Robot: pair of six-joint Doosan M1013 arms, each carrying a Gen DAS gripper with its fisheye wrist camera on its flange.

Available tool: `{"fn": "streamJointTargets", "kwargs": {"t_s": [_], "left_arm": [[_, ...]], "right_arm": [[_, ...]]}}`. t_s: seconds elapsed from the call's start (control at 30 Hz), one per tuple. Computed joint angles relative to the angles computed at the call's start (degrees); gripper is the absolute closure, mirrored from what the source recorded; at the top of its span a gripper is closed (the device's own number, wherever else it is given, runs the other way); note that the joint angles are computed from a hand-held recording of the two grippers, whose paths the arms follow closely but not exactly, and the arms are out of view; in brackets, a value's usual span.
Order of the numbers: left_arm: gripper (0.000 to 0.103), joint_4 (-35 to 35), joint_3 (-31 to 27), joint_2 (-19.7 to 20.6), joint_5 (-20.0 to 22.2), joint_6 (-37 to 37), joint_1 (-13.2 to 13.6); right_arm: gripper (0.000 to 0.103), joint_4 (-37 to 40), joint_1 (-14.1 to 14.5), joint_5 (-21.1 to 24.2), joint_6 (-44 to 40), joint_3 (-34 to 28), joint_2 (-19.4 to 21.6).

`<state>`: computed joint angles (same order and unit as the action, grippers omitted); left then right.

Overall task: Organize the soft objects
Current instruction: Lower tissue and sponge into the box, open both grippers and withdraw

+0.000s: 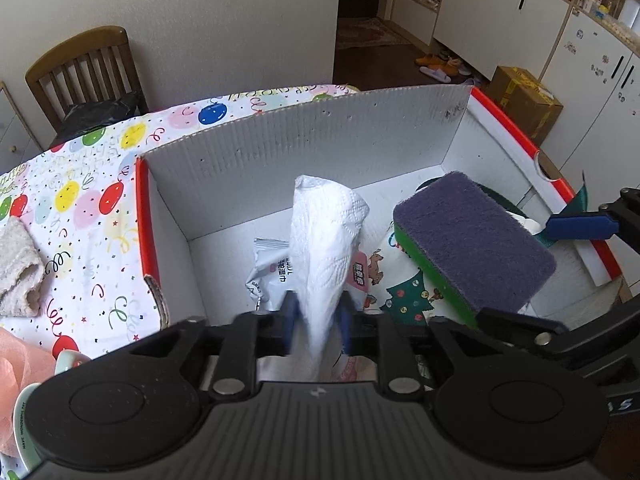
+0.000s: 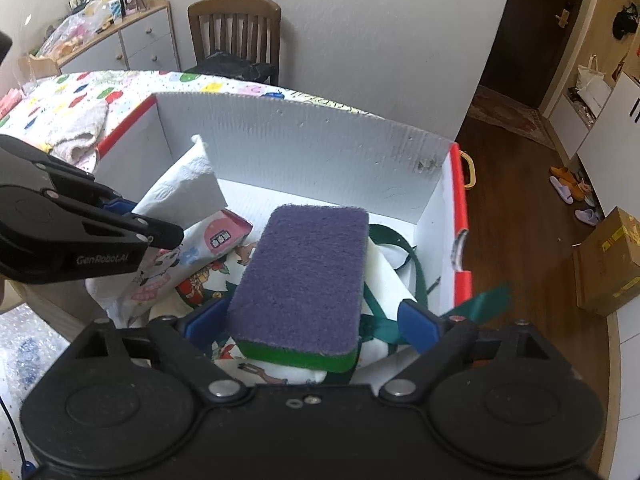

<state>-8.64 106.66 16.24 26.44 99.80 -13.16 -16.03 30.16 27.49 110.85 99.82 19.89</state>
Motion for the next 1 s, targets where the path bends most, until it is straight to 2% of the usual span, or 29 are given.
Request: {"fn": "streamJointTargets", "kwargs": {"t_s": [0.03, 0.07, 0.1, 0.13, 0.47, 0.67, 0.77, 0.9, 1.0], "left_arm": [[0.055, -1.04, 0.26, -0.25, -0.26, 0.99, 0.20], [0.050, -3.74, 0.57, -0.52, -0.70, 3.80, 0.48], [0.036, -5.15, 0.82, -0.82, -0.98, 5.32, 0.58], [0.034, -5.23, 1.08, -1.14, -1.40, 5.50, 0.55], [0.034, -11.64, 4.79, -5.93, -4.82, 13.13, 1.28], [0.033, -18.49, 7.30, -9.62, -5.66, 20.02, 2.39], [0.031, -23.19, 8.65, -11.59, -5.79, 24.62, 3.30], [0.022, -28.26, 10.58, -14.23, -5.71, 28.93, 4.73], [0.022, -31.20, 11.90, -16.09, -5.61, 31.62, 5.87]], "right_arm": [[0.010, 0.01, -0.07, -0.22, 0.34, 0.27, -0.31], [0.010, -0.15, -0.09, -0.41, 0.78, 0.51, -0.62], [0.009, -0.13, -0.16, -0.81, 0.98, 0.86, -1.01], [0.009, 0.02, -0.24, -1.29, 1.15, 1.23, -1.40], [0.004, 0.09, -0.23, -6.04, 4.50, 4.82, -5.84], [0.001, -2.00, 0.80, -8.70, 8.36, 6.49, -8.23], [0.001, -3.61, 1.60, -9.57, 10.67, 7.03, -9.12], [0.001, -5.73, 2.82, -10.65, 13.89, 7.77, -10.23], [0.001, -8.58, 4.02, -11.41, 17.42, 8.28, -10.88]]}}
